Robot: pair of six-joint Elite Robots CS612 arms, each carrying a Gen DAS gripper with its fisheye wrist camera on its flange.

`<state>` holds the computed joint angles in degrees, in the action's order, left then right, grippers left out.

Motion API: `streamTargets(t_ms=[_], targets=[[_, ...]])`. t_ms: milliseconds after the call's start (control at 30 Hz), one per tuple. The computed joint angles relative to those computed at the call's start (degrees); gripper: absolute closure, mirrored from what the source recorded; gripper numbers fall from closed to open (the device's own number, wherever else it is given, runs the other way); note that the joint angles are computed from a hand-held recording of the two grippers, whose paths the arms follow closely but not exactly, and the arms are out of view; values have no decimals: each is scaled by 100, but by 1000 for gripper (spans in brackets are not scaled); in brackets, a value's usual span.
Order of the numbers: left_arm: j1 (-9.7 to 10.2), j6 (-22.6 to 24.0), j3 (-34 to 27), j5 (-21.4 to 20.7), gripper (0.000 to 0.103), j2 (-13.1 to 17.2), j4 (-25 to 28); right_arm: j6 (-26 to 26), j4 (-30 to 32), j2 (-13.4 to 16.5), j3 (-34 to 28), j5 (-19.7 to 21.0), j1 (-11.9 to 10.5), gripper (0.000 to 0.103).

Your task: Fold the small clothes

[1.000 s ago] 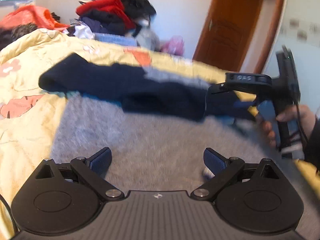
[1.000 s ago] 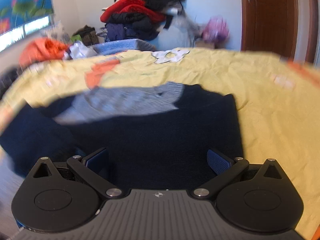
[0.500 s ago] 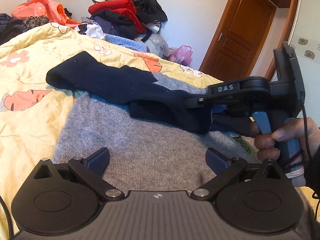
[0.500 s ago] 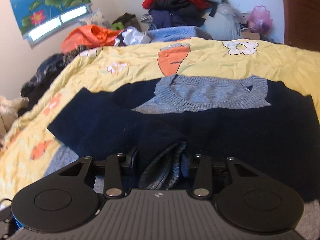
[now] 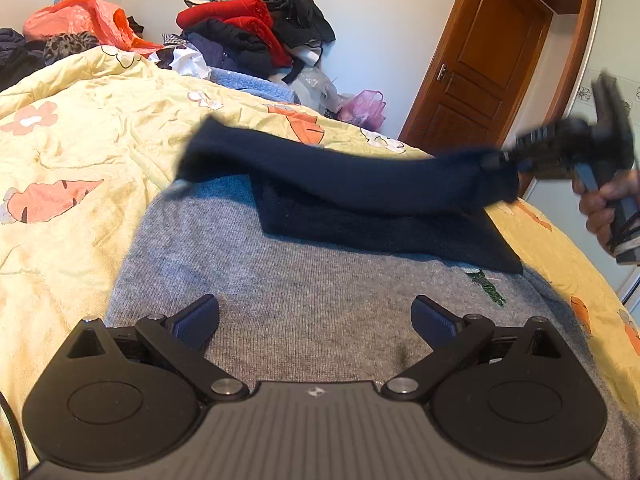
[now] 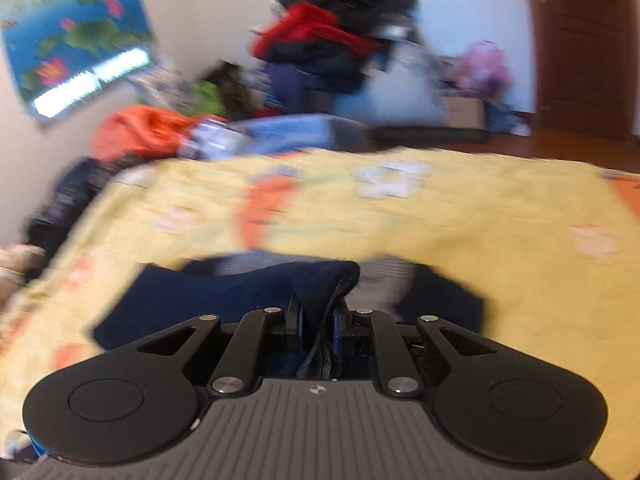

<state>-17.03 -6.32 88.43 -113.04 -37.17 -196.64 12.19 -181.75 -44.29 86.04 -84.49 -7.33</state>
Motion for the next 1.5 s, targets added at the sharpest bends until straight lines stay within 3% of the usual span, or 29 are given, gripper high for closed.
streamTargets(t_ms=[133, 333, 367, 400, 433, 500, 533, 600, 667, 733, 867, 933, 967, 1067, 1167, 1233, 1267, 1333, 1367, 1400, 1433, 1500], targets=[[-4, 22, 4, 24, 0, -3, 11, 74, 549, 40, 14, -654, -107, 86], [-14, 56, -6, 49, 0, -2, 34, 171, 604, 156, 92, -673, -115, 84], [-14, 58, -7, 49, 0, -3, 34, 196, 565, 171, 91, -670, -112, 82], [-17, 48, 2, 65, 0, -10, 25, 308, 520, 168, 98, -687, -107, 72], [-17, 35, 1, 83, 0, -22, 16, 474, 450, 167, 99, -703, -114, 56], [-15, -77, -95, 88, 0, -23, -121, 854, -123, 141, 213, -980, -91, 41], [-3, -134, -231, -16, 0, 28, -288, 956, -648, 147, 310, -1129, -63, 40], [-45, -48, -640, 34, 0, 164, -426, 951, -1338, 172, 423, -864, -50, 40], [-132, 222, -1166, 196, 0, 337, -84, 735, -1313, 198, 387, -532, -5, 38], [-207, 407, -1760, 329, 0, 550, 594, 371, -901, 274, 225, -378, 66, 35], [-345, 822, -2653, 1067, 0, 914, 2122, -37, -136, 520, -132, -838, 186, 35], [-360, 1080, -2835, 1410, 0, 1079, 2399, -217, -606, 629, -54, -850, 151, 35], [-323, 1181, -2815, 1281, 0, 1125, 2177, -332, -904, 659, 50, -741, 117, 35], [-277, 1136, -2902, 1140, 0, 1178, 2247, -530, -1487, 717, 221, -364, 4, 35], [-335, 1296, -2942, 1463, 0, 1187, 2238, -347, -1504, 716, 204, -250, -44, 36], [-410, 1189, -2628, 2092, 0, 1016, 1990, -115, -1536, 662, 268, -425, -16, 45], [-412, 1142, -2349, 2176, 0, 866, 1796, 129, -1570, 597, 364, -540, 1, 45], [-339, 979, -1726, 1625, 0, 581, 1084, 637, -1682, 396, 660, -759, 78, 38], [-260, 984, -1482, 1069, 0, 493, 807, 678, -1902, 311, 856, -633, 103, 35], [-229, 1136, -1285, 752, 0, 398, 771, 532, -2044, 243, 1021, -317, 109, 24], [-240, 1365, -1121, 675, 0, 313, 880, 345, -2054, 187, 1143, -48, 129, 15], [-282, 1787, -939, 803, 0, 226, 1248, 19, -1619, 107, 1240, 71, 213, 16]])
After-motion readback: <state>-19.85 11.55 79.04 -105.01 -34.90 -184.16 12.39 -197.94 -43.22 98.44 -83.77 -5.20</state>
